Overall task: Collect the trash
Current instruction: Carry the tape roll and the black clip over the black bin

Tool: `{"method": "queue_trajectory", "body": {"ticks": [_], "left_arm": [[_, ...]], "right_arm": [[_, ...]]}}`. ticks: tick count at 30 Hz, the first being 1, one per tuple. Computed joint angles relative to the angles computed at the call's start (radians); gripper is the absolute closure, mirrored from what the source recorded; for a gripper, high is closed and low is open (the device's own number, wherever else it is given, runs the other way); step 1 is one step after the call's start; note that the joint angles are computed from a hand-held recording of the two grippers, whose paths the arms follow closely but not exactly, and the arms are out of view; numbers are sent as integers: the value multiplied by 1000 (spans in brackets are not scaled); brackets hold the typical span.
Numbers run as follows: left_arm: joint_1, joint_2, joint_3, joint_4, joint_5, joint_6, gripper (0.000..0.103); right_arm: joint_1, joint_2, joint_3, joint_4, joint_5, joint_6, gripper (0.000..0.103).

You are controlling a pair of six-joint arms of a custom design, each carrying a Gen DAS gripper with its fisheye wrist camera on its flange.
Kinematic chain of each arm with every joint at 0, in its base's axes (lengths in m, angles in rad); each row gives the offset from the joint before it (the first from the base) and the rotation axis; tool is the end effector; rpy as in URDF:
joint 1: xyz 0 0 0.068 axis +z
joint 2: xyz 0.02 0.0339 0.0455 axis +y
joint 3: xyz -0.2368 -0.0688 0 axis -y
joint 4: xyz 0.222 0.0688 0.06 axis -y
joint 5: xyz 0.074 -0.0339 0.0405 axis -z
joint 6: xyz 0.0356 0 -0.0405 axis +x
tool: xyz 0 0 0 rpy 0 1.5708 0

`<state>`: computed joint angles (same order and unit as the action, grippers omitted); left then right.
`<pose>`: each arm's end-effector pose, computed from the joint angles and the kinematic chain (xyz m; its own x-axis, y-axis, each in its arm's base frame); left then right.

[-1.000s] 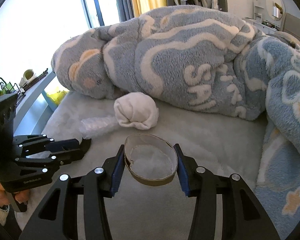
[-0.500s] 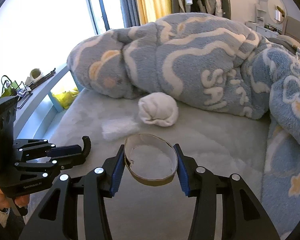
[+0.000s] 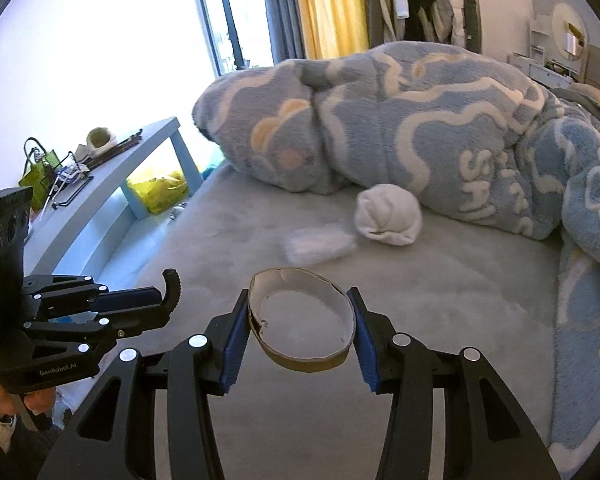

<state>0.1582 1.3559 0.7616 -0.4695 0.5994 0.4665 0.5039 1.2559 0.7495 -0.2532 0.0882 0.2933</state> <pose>0.2374 0.0175 0.1799 -0.7079 0.2631 -0.6555 0.5137 0.8287 -0.2221 0.2198 0.1176 0.2081 -0.7002 -0.0572 -0.7117 -0.2325 0.9607 0.1516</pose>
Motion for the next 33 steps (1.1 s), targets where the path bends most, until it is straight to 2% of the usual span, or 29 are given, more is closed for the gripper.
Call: {"method": "queue_trajectory", "body": {"ticks": [8, 18, 24, 33], "left_arm": [[184, -45, 2, -130, 47, 167, 81], [446, 33, 101, -295, 110, 410, 81], [556, 132, 193, -348, 122, 494, 81], [659, 301, 321, -365, 96, 567, 81]], "right_arm": [[150, 32, 31, 0, 79, 78, 55], [330, 194, 173, 4, 161, 141, 55], [388, 318, 285, 7, 170, 162, 55], [453, 514, 493, -13, 157, 159, 55]]}}
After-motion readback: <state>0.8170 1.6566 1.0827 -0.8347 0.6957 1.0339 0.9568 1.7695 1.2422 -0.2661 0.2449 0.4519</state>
